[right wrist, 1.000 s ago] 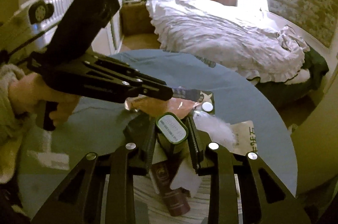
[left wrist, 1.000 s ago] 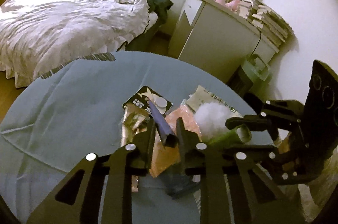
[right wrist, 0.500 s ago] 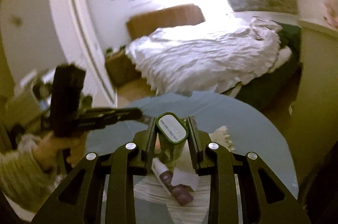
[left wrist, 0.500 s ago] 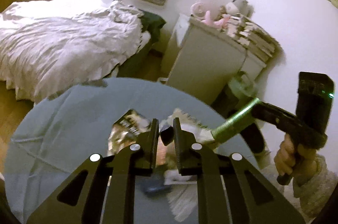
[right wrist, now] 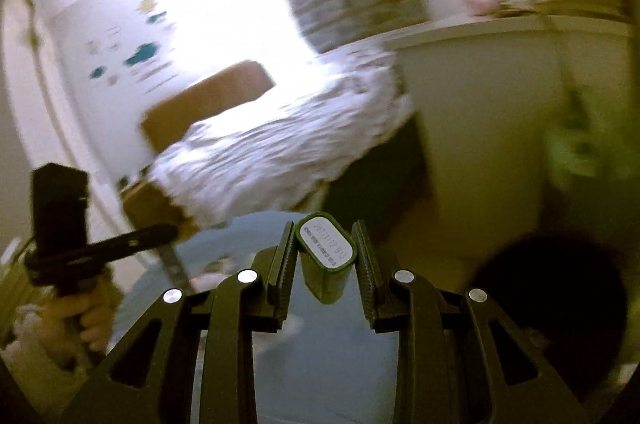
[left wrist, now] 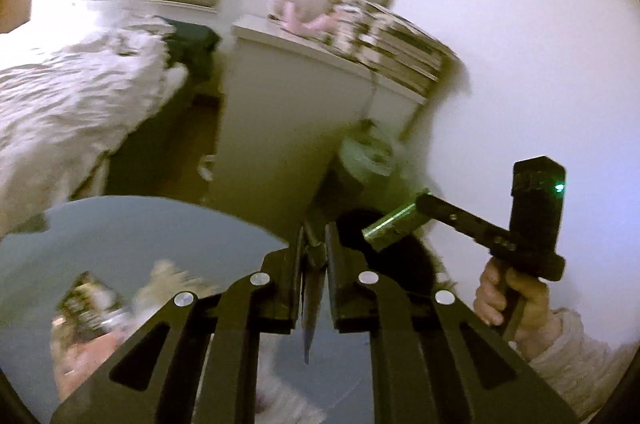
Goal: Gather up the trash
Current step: 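Carry the green can and the left tool's small item over the bin, open both tools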
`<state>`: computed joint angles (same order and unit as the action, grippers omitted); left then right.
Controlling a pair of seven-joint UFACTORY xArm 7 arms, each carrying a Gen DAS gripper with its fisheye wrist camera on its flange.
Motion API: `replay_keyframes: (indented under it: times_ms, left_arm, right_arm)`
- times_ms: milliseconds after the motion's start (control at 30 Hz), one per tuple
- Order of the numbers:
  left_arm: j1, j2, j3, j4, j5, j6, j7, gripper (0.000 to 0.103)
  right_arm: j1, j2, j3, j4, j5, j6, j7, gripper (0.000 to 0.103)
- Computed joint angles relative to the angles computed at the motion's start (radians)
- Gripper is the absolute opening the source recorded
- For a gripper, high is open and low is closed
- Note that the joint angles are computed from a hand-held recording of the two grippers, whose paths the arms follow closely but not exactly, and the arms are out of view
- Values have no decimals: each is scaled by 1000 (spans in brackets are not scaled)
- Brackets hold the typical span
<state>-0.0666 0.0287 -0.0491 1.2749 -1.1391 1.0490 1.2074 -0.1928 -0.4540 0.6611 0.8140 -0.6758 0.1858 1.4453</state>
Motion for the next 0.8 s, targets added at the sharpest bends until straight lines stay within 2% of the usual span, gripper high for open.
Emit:
replay_keyframes:
  times_ms: [67, 167, 333, 567, 800]
  left_arm:
    - [-36, 12, -33, 11, 3, -21, -9, 12]
    - [-83, 49, -71, 39, -2, -35, -36, 12]
    - [-174, 120, -144, 81, 8, -110, -67, 12]
    - [-272, 254, -213, 155, 119, -233, -159, 12]
    - [-288, 322, -255, 184, 205, -285, -235, 13]
  right_arm:
    - [35, -104, -59, -93, 33, 43, -2, 29]
    - [37, -217, -94, -206, 73, 87, 7, 29]
    - [37, -363, -133, -375, 143, 142, 20, 29]
    - [-8, -437, -159, -534, 197, 127, 42, 29]
    - [-32, -431, -161, -593, 240, 77, 48, 29]
